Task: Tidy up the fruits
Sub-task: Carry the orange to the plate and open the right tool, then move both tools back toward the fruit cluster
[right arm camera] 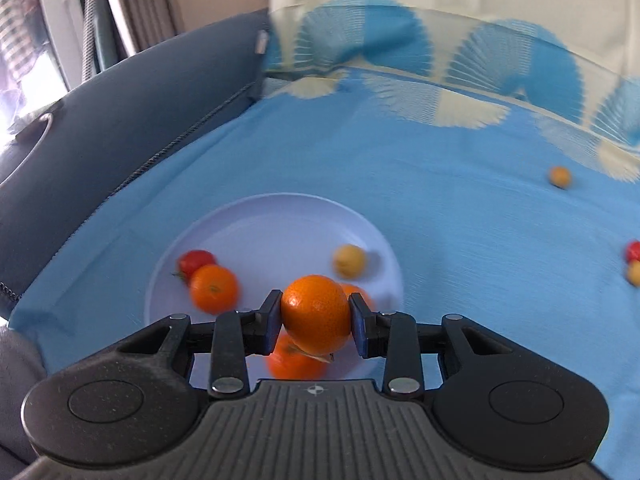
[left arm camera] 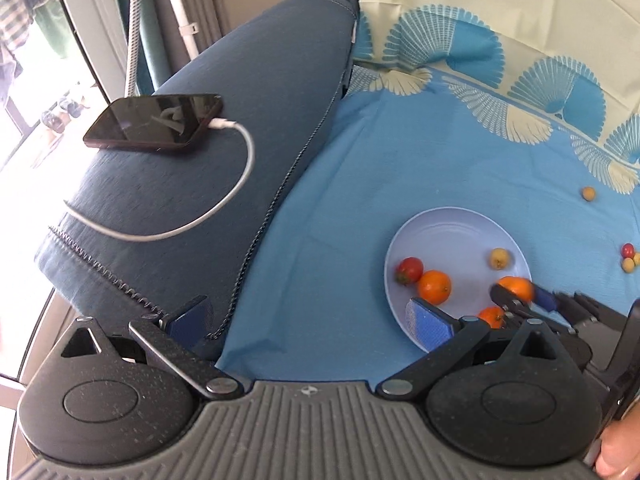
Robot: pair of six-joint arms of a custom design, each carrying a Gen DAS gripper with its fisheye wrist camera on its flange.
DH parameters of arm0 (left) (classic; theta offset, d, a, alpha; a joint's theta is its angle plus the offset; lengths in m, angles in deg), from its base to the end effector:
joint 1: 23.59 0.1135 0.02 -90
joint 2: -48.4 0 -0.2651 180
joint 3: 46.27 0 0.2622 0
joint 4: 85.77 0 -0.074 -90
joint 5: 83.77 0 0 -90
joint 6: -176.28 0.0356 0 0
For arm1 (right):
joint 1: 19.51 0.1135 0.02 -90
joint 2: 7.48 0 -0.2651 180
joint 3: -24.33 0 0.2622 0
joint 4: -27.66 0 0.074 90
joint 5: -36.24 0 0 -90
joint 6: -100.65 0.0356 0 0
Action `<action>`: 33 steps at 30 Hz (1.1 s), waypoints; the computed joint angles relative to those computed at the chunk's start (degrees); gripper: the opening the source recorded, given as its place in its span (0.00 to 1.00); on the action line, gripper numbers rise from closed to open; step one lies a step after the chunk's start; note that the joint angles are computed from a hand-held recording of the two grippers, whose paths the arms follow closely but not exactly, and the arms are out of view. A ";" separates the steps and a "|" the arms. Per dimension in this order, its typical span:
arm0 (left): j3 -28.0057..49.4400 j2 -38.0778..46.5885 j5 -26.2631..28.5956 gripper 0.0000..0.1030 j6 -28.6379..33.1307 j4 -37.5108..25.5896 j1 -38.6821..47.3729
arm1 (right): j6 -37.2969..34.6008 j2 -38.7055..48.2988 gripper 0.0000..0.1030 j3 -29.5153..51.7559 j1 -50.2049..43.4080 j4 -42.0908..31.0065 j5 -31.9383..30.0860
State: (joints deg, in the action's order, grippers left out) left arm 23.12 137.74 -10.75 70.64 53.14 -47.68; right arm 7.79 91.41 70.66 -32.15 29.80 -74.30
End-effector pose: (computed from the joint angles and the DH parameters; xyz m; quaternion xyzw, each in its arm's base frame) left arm 0.2925 -0.1194 0.1946 0.0337 0.9577 0.0504 0.2812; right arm 0.2845 -0.0510 0.0845 0.0188 0.9276 0.1213 0.3527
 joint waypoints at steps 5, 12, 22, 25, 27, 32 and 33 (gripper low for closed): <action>-2.18 -3.02 2.70 1.00 1.46 1.04 1.48 | -2.74 -10.08 0.72 -1.99 -2.45 -6.27 0.69; -6.99 -9.57 5.37 1.00 0.91 1.63 -0.98 | -16.52 -38.97 0.87 -6.80 -27.51 -34.90 -6.34; -16.05 -29.24 3.66 1.00 -0.27 -5.06 -4.07 | -25.13 -66.75 0.99 -5.41 -52.72 -67.69 -24.24; -17.15 -34.93 3.00 1.00 -0.44 -7.98 -4.62 | -34.64 -68.52 0.99 -3.47 -59.62 -78.38 -29.11; -17.49 -37.96 2.01 1.00 -0.33 -9.62 -5.42 | -43.96 -67.27 0.99 -1.87 -65.36 -86.75 -31.91; -17.10 -41.17 1.05 1.00 -0.15 -11.59 -7.05 | -59.69 -65.18 0.99 0.87 -73.73 -99.54 -34.14; -16.87 -41.05 0.80 1.00 -0.37 -11.55 -7.51 | -60.22 -65.30 0.99 1.07 -73.91 -99.90 -34.29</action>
State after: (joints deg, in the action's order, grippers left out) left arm 6.25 96.69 -9.95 70.26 41.59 -55.19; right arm -52.43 26.11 71.73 -106.06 -70.10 -108.59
